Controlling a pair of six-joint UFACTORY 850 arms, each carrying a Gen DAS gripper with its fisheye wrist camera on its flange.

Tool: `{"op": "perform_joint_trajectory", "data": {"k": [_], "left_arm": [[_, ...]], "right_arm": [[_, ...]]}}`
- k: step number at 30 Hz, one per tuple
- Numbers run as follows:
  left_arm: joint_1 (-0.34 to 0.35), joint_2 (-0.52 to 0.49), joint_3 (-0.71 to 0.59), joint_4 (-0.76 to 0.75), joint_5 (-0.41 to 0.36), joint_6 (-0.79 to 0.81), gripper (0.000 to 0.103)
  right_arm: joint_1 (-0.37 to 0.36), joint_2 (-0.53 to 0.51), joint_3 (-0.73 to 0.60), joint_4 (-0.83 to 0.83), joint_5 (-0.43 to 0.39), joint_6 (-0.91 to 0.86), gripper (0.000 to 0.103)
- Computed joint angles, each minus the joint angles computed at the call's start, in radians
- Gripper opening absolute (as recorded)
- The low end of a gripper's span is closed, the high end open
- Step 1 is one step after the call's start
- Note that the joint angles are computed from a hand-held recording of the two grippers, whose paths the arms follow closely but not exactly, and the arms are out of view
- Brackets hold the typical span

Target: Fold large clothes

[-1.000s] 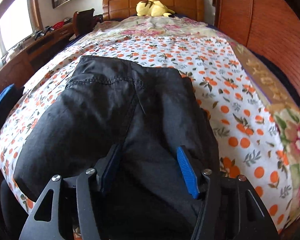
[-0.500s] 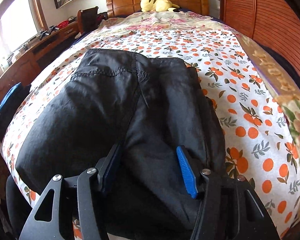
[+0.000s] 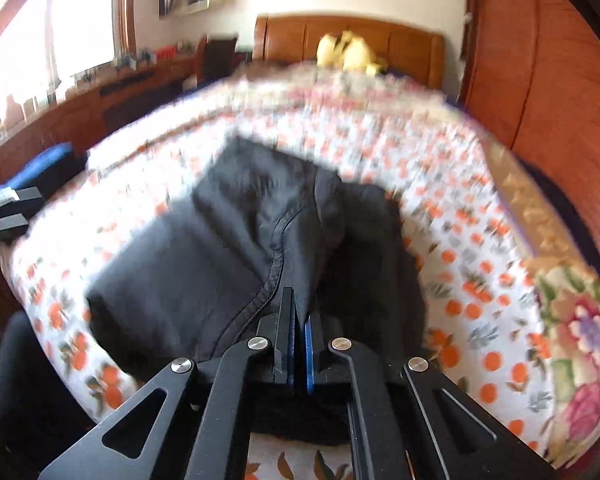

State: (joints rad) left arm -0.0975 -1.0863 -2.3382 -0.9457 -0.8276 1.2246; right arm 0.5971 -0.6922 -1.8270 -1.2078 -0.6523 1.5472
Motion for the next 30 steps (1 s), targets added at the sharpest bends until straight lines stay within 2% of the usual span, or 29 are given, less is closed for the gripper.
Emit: {"op": "perform_joint_trajectory", "data": {"k": [2,5,8,10,13,15,19,21,22,26,28,30], "left_arm": [[-0.001,0.0,0.0,0.006,-0.001,-0.003,0.083],[-0.005,0.015,0.023,0.004,0.007,0.008,0.083],[-0.007,0.028,0.045,-0.008,0.01,0.022,0.083],[-0.007,0.029,0.047,-0.012,0.009,0.026,0.083],[-0.009,0.038,0.062,-0.014,0.011,0.034,0.083],[-0.01,0.043,0.071,-0.014,0.013,0.04,0.083],[-0.011,0.055,0.092,-0.028,0.017,0.057,0.083],[-0.011,0.058,0.098,-0.037,0.016,0.063,0.083],[-0.011,0.061,0.103,-0.042,0.017,0.067,0.083],[-0.012,0.068,0.119,-0.053,0.022,0.079,0.083],[-0.014,0.07,0.123,-0.051,0.025,0.079,0.083],[-0.015,0.069,0.123,-0.046,0.026,0.076,0.083]], "right_arm": [[0.015,0.056,0.075,-0.11,-0.028,0.12,0.003],[0.019,0.114,0.164,-0.156,-0.071,0.208,0.002],[-0.001,0.122,0.213,-0.093,-0.088,0.231,0.002],[-0.018,0.117,0.238,-0.048,-0.059,0.239,0.002],[-0.022,0.102,0.242,-0.043,-0.043,0.257,0.003],[-0.016,0.092,0.226,-0.047,-0.065,0.259,0.003],[0.006,0.063,0.162,-0.018,-0.167,0.224,0.022],[0.019,0.053,0.138,-0.021,-0.203,0.222,0.033],[0.025,0.054,0.132,-0.031,-0.212,0.227,0.042],[0.043,0.064,0.134,-0.09,-0.159,0.246,0.044],[0.055,0.045,0.101,-0.097,-0.156,0.224,0.044],[0.06,0.024,0.067,-0.099,-0.112,0.203,0.044]]}}
